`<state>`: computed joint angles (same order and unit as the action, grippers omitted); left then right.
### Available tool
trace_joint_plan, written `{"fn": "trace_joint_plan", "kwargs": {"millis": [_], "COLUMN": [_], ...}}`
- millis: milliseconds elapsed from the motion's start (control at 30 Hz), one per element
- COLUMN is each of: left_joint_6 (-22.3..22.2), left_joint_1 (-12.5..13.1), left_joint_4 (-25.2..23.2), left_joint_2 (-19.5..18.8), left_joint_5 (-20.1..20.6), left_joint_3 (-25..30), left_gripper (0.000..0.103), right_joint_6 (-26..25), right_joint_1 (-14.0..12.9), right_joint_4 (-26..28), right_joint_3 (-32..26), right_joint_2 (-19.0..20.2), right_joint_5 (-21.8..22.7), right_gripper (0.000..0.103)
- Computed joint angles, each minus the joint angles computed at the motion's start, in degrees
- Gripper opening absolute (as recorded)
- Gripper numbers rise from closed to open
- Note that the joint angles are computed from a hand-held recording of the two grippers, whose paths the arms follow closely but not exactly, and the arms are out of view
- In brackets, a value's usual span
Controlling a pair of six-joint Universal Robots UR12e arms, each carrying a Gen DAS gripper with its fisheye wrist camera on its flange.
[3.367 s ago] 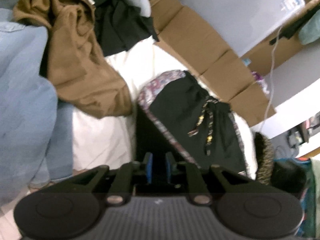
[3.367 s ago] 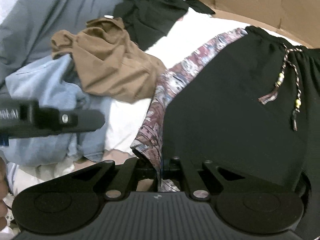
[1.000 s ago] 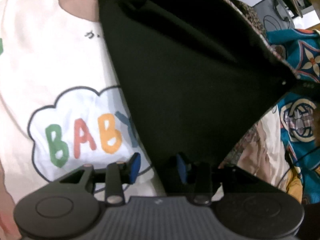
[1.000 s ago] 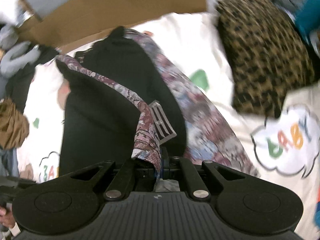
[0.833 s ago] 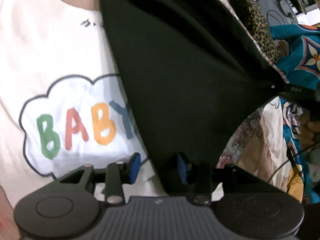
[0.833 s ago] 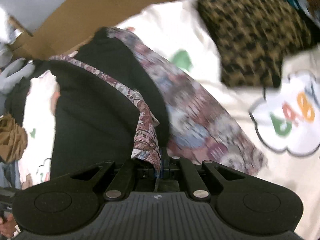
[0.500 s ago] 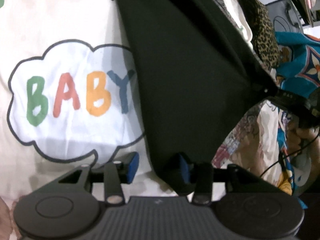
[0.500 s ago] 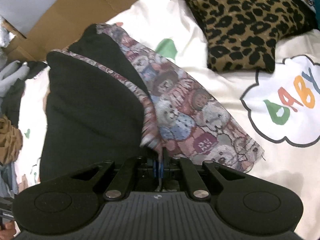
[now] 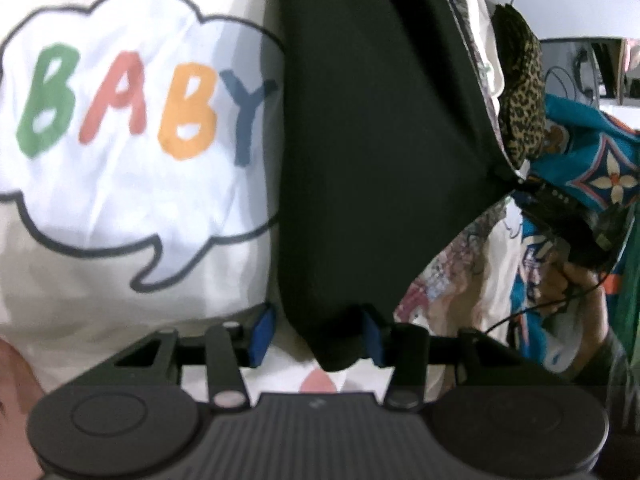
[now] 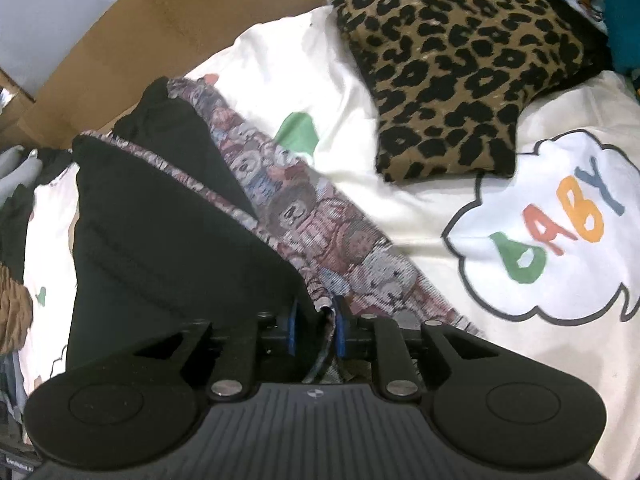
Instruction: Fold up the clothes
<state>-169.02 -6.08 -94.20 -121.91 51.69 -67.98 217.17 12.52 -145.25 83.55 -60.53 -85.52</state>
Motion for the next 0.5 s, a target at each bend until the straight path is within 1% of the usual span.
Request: {"fn": "trace_joint_plan", "kwargs": {"millis": [33,67,100,133,167,200,233,267,300,400,500], "left_joint_6": [-0.34,-0.60,-0.64,-0.91,-1.08,-0.91,-0.73,-0.55,0.28,4.69,8.96], "left_joint_1": [0.11,0.18,0.32,0.35,0.28,0.33,0.39,0.45,1.04,1.48,1.49], "left_joint_4": [-0.25,-0.62,-1.03,-0.61,0.20,0.34,0.45,0.56,0.04,-0.93,-4.06], "left_joint_2": [-0.02,-0.07,-0.06,0.08,0.28,0.31,0.32,0.34,0.51,0.53,0.02], "left_joint_5": [-0.73,-1.41,-2.16,-2.37,-1.88,-2.17,-2.50,-2.83,-3.52,-5.78,-8.08], "left_joint_3": [-0.15,-0.24,-0.38,-0.67,-0.95,-0.89,-0.81,-0.74,-0.62,0.35,2.16], "left_gripper": [0.049,0.049,0.048,0.036,0.029,0.016,0.008,0.007,0.004,0.003,0.002], "right_joint_6": [0.06,0.13,0.21,0.27,0.28,0.33,0.45,0.60,0.68,1.14,2.35], "right_joint_1": [0.00,0.01,0.01,-0.01,-0.03,-0.05,-0.07,-0.06,-0.05,-0.11,-0.34], "right_joint_4": [-0.19,-0.39,-0.66,-1.00,-1.33,-1.68,-2.04,-2.32,-2.62,-3.83,-4.41], "right_joint_3": [0.12,0.25,0.41,0.57,0.71,0.86,1.01,1.11,1.22,1.67,2.18], "right_joint_2": [-0.01,-0.03,-0.09,-0.20,-0.34,-0.52,-0.75,-0.99,-1.26,-2.06,-2.74], "right_joint_5": [0.33,0.66,0.87,0.91,0.89,0.88,0.82,0.68,0.52,0.12,-0.55], "right_gripper": [0.013,0.004,0.003,0.002,0.002,0.002,0.002,0.002,0.001,0.001,0.001]}}
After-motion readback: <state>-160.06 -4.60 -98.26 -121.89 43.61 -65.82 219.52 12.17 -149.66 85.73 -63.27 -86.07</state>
